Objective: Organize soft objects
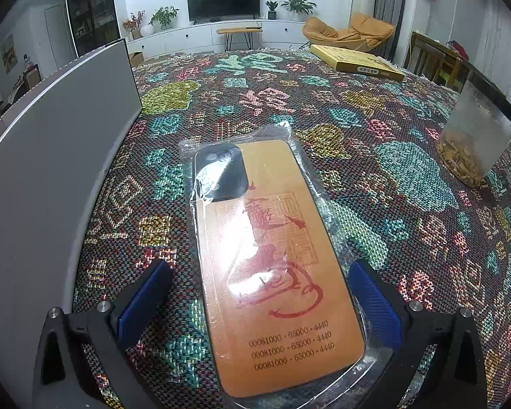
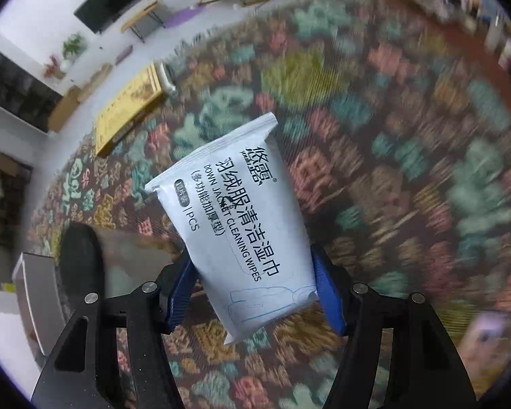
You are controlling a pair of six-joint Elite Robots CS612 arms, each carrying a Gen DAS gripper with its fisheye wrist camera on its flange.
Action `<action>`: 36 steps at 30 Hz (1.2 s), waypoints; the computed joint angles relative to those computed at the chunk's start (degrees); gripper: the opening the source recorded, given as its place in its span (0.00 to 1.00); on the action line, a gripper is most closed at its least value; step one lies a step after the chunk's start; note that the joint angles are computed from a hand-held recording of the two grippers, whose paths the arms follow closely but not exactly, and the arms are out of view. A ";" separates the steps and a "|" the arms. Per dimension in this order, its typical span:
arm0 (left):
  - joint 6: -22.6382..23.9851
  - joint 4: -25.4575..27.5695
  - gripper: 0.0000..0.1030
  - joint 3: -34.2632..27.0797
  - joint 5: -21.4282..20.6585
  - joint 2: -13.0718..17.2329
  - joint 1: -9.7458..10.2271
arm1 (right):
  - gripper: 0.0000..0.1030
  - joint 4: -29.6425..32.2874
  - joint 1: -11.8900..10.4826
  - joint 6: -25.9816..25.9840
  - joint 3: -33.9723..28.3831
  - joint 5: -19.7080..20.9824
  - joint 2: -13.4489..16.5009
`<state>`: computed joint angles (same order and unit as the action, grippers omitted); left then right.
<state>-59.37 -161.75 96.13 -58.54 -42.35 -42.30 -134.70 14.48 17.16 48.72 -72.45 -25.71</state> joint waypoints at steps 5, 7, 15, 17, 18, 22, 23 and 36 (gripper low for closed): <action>-0.01 0.04 1.00 -0.05 0.01 0.03 -0.01 | 0.74 -13.47 0.37 3.04 7.09 -0.74 -1.85; -0.02 0.01 1.00 -0.06 0.00 0.04 -0.01 | 0.78 -18.90 0.54 1.63 12.16 -2.68 -4.11; -0.01 0.02 1.00 -0.01 0.00 0.00 0.00 | 0.80 -33.16 4.80 -10.50 26.77 -19.71 -7.79; -0.01 0.02 1.00 -0.03 0.01 0.02 -0.01 | 0.80 -35.99 5.26 -11.34 27.85 -22.03 -7.72; -0.01 0.03 1.00 -0.02 -0.01 0.01 0.00 | 0.80 -36.08 5.34 -11.69 27.83 -22.51 -7.73; 0.01 -0.01 1.00 0.04 -0.01 -0.03 0.01 | 0.88 -34.87 4.78 -11.00 27.26 -20.84 -7.42; 0.01 -0.01 1.00 0.06 -0.01 -0.04 0.01 | 0.88 -34.83 4.85 -11.18 27.24 -21.28 -7.43; -0.01 0.05 1.00 -0.07 0.00 0.05 -0.02 | 0.90 -34.57 4.79 -11.21 26.92 -21.90 -7.22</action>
<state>-59.39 -161.70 96.06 -58.54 -42.30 -42.32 -169.28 19.27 5.96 75.64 -94.35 -32.93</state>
